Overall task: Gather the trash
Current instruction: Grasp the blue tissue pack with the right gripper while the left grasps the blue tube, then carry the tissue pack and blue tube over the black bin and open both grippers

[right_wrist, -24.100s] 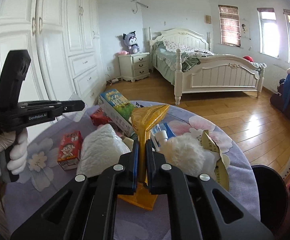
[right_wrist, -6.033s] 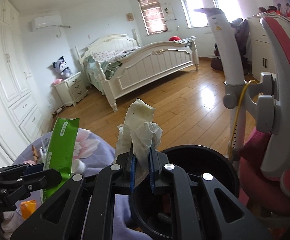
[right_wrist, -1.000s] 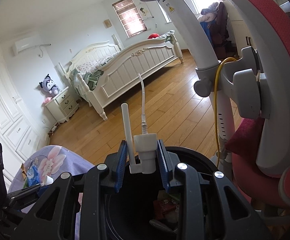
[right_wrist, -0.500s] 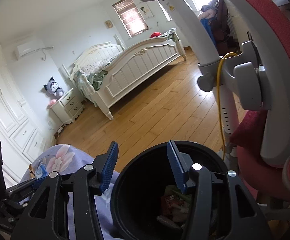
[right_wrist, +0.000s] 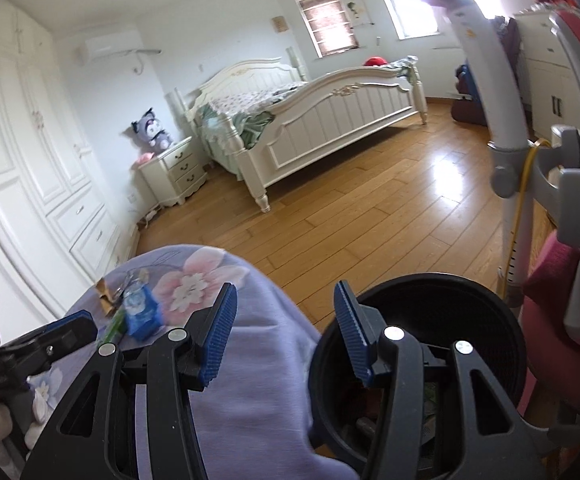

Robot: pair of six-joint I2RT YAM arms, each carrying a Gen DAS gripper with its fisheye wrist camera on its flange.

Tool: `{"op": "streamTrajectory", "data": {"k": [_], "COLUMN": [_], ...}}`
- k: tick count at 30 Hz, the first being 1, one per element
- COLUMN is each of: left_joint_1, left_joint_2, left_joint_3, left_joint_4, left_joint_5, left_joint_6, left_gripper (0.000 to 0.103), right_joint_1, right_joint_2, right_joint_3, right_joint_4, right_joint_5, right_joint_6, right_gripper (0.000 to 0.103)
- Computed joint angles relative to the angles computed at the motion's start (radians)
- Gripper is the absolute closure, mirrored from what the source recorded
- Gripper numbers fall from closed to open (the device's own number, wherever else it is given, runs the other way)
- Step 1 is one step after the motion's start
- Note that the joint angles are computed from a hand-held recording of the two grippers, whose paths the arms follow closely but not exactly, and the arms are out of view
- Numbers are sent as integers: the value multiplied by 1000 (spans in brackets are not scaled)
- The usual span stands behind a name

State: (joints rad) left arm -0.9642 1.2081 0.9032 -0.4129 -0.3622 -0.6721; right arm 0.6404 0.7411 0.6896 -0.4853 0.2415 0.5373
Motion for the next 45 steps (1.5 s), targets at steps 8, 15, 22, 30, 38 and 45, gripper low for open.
{"op": "streamTrajectory", "data": {"k": [8,15,22,30,38,45], "left_joint_1": [323,577,629,787,972,944], "left_joint_2": [-323,-278,-281,-281,-242,-327], "left_joint_3": [-213,-270,-312,-333,-343,-365], "left_joint_4": [-148,-155,-120,-98,-74,-66], "left_joint_5": [134,352,379,502,742,684], "left_joint_6": [98,279,380,564,600,581], "left_gripper": [16,27,57,84,92,95], "right_joint_1": [272,340,350,339,295,327], "right_joint_2": [316,615,785,923,1035,922], "right_joint_3": [192,411,546,658,720,607], "right_joint_4": [56,57,1,-67,-97,-37], "right_joint_5": [146,99,58,78,28,20], "right_joint_6": [-11,-34,-66,-134,-180,-120], "right_gripper": [52,52,52,52,55,87]}}
